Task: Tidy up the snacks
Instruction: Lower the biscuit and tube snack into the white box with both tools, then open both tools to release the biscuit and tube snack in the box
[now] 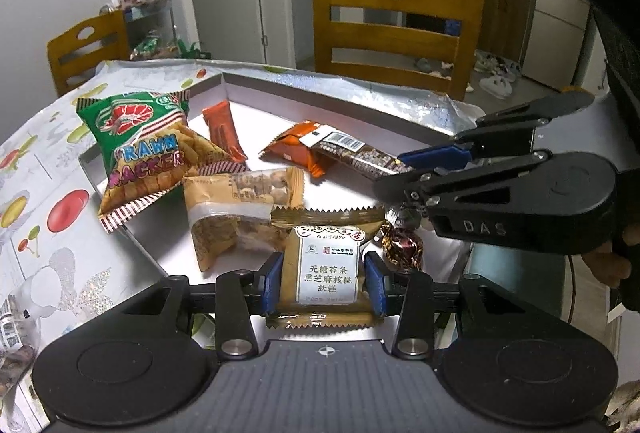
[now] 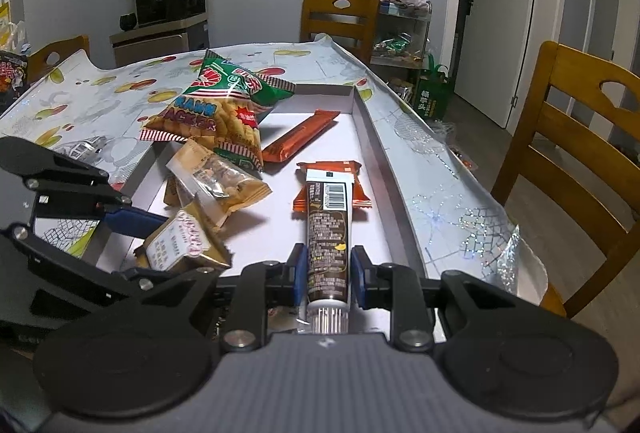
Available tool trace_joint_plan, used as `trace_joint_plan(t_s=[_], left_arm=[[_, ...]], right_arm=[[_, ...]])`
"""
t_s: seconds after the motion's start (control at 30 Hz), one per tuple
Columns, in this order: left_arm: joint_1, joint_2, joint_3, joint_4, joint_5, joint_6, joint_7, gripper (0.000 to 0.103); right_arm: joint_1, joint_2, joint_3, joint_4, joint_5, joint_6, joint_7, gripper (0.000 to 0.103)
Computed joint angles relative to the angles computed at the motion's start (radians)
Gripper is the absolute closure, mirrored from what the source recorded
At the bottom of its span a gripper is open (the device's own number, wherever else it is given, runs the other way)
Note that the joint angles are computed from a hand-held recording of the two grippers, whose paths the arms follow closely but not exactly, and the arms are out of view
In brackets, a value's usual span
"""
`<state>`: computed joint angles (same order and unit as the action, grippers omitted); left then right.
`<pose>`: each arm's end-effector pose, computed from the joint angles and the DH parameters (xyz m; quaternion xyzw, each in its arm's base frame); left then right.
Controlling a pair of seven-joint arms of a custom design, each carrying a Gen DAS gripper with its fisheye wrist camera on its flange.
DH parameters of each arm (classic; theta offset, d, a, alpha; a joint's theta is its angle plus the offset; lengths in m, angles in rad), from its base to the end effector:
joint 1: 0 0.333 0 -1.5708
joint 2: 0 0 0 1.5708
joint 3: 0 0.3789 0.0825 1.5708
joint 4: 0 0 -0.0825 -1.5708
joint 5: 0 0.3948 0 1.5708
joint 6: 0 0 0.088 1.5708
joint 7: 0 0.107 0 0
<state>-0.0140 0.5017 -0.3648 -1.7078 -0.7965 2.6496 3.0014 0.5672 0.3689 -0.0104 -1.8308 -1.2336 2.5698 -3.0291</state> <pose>0.7083 -0.2138 0.4069 -0.2202 0.8971 -0.3687 0.1039 0.5822 0.3813 0.4145 -0.5872 0.6885 -0.3274 0.2721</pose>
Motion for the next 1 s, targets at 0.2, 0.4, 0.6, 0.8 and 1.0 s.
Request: trace_joint_plan(t_s=[0.2,0.4,0.6,0.8,1.0], left_arm=[[0.002,0.003,0.002,0.006,0.003,-0.008,-0.01,0.058],[0.004,0.003,0.001,0.005,0.006,-0.007,-0.008,0.049],[0.011,-0.002,-0.008,-0.004,-0.017,0.01,0.014,0.036],[0.028,-0.011,-0.026,-0.015,-0.065,0.013,0.062,0.02],[0.024,-0.017,-0.015,-0.013,-0.085,0.002,0.075,0.011]], right_arm=[[-0.005,-0.004,-0.001,-0.006,0.005,0.014,0.014,0.08],[-0.003,-0.008,-0.004,-0.011,-0.006,0.013,0.034,0.073],[-0.006,-0.017,0.0,-0.02,-0.018,0.013,0.053,0.067],[-0.006,-0.019,0.003,-0.02,-0.038,0.021,0.071,0.058],[-0.007,-0.021,0.007,-0.017,-0.038,0.013,0.073,0.057]])
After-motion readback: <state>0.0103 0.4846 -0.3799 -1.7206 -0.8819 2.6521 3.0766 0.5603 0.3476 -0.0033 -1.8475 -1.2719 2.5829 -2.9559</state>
